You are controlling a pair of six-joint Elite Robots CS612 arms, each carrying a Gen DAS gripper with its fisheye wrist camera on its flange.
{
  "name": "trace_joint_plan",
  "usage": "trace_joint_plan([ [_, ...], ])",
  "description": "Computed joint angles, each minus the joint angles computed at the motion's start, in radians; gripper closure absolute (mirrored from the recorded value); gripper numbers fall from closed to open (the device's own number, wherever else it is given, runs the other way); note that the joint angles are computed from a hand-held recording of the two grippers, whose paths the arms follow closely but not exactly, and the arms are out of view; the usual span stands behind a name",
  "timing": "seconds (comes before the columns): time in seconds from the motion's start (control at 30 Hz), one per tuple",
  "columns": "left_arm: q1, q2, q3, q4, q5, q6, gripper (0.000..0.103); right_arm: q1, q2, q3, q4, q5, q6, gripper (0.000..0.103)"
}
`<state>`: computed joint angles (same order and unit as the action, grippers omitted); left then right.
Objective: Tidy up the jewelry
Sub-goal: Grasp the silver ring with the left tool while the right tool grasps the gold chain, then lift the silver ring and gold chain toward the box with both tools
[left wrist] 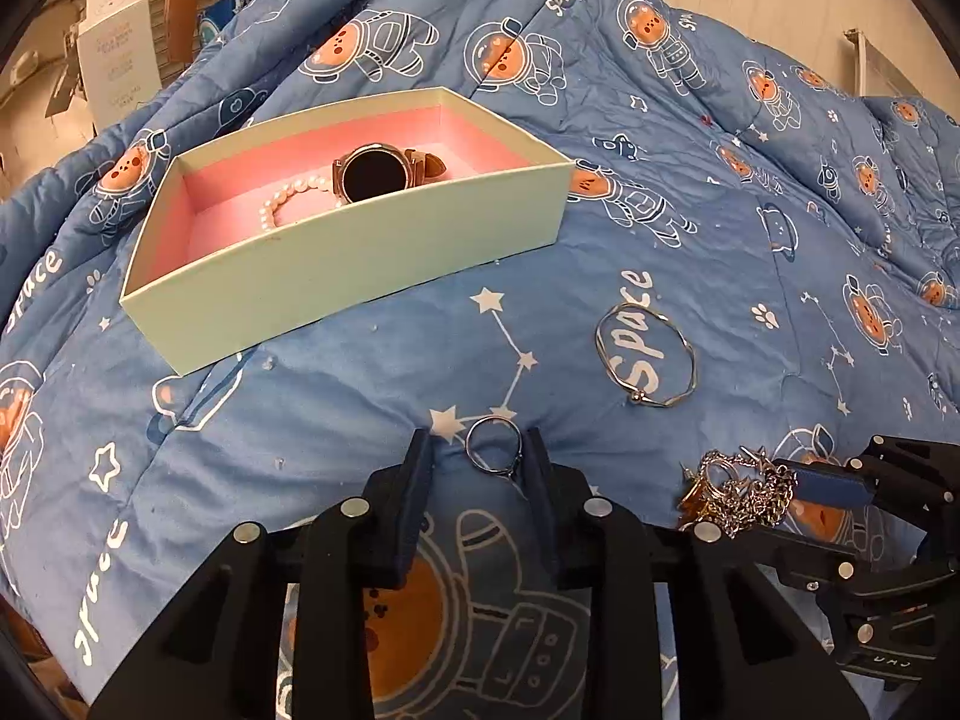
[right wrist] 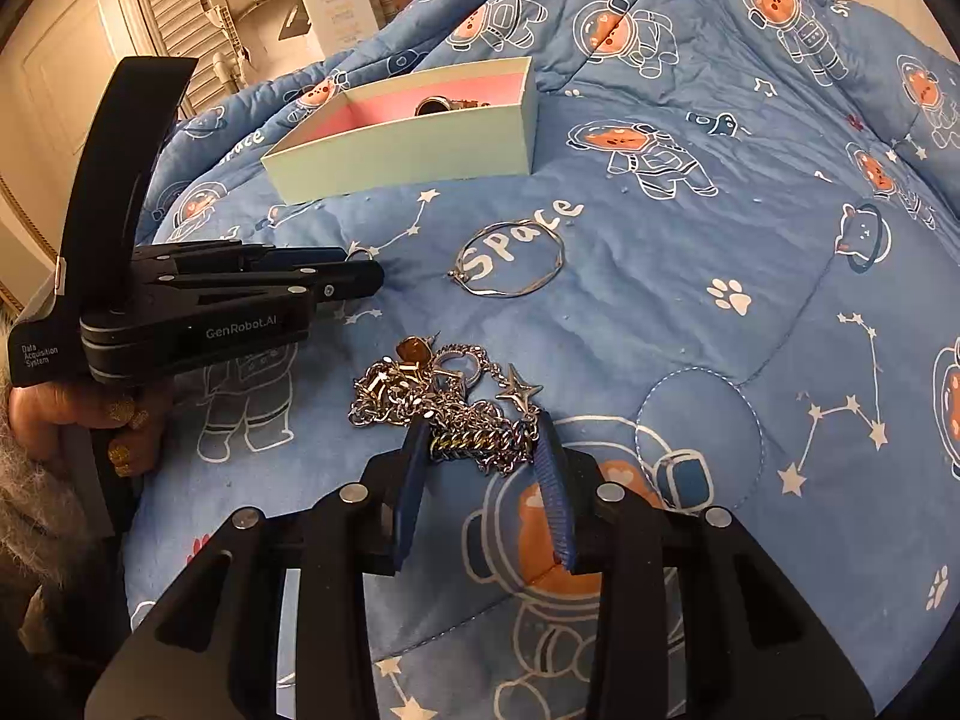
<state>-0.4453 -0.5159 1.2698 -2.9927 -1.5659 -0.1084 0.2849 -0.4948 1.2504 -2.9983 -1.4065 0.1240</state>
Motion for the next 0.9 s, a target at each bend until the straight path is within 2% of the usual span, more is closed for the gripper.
trace_joint_plan([
  [0.07,0.000,-0.001,0.004,-0.011,0.001,0.000,0.085,0.000,-0.001,0.003,-0.007,-0.001,0.000,0.068],
  [0.3,-0.009,-0.014,0.029,-0.038,0.022,0.022,0.085,0.000,-0.006,0.014,-0.026,-0.002,-0.001,0.068],
  [0.7,-0.014,-0.067,0.124,-0.125,-0.008,0.016,0.085,0.000,-0.047,0.054,-0.058,0.020,-0.059,0.068],
  [0.9,-0.007,-0.093,0.159,-0.161,-0.041,-0.012,0.085,0.001,-0.072,0.065,-0.082,0.051,-0.099,0.068],
])
